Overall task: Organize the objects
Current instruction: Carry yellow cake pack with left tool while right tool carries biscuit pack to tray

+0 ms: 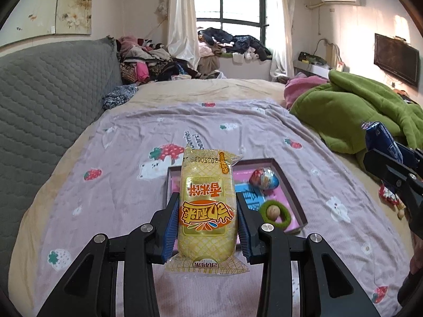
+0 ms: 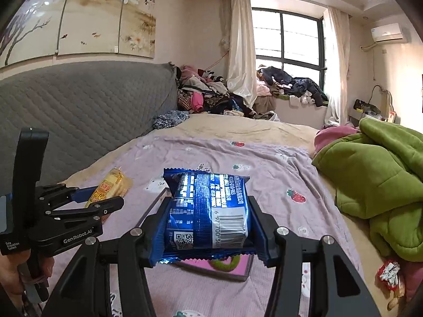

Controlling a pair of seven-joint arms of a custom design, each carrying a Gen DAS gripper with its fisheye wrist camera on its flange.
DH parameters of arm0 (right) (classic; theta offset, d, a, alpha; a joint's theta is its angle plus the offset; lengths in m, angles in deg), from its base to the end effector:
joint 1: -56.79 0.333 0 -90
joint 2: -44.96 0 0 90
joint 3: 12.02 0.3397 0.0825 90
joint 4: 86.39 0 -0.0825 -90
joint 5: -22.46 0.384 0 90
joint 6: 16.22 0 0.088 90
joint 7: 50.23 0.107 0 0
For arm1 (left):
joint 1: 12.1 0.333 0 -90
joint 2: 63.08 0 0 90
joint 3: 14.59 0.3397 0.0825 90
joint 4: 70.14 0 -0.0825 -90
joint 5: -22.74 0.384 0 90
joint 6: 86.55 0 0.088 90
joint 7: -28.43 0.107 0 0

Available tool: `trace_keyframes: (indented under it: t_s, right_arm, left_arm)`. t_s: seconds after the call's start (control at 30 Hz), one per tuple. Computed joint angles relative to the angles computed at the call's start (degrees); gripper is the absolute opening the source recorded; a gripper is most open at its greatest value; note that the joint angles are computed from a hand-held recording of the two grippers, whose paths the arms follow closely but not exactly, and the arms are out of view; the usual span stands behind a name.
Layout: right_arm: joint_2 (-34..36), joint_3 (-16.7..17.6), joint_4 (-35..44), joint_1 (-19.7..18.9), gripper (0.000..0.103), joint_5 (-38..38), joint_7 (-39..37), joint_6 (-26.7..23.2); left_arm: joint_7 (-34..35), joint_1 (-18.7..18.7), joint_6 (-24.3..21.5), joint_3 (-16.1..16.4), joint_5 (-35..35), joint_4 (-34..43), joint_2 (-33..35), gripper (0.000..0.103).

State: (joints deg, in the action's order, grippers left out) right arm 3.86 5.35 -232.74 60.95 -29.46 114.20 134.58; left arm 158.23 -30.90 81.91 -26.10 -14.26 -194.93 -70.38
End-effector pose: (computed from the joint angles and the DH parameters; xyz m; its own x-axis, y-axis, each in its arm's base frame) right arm 0.3346 0.1782 0.5832 -0.2610 -0.9653 0.0050 -0.4370 0.1136 -0.8922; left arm 0.4924 -0.2484 0.5653 -0.6124 -0.7905 0.0001 -0.4735 0.3667 -0.8008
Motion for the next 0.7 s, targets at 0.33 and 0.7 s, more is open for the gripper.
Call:
trace_keyframes:
  t_s: [0.33, 0.7]
  right_arm:
    - [4.3, 0.1, 0.4, -5.3, 0.054, -5.5, 5.8, 5.5]
    - [13.8, 1.1, 3.0, -6.7, 0.054, -18.6, 17.8, 2.4]
  left_arm:
    - [-0.9, 1.4, 3.7, -1.6, 2.0, 4.6, 7.6, 0.040]
    - [5.2, 6.7, 9.3, -8.0, -2.8, 7.8, 16.6, 0.040]
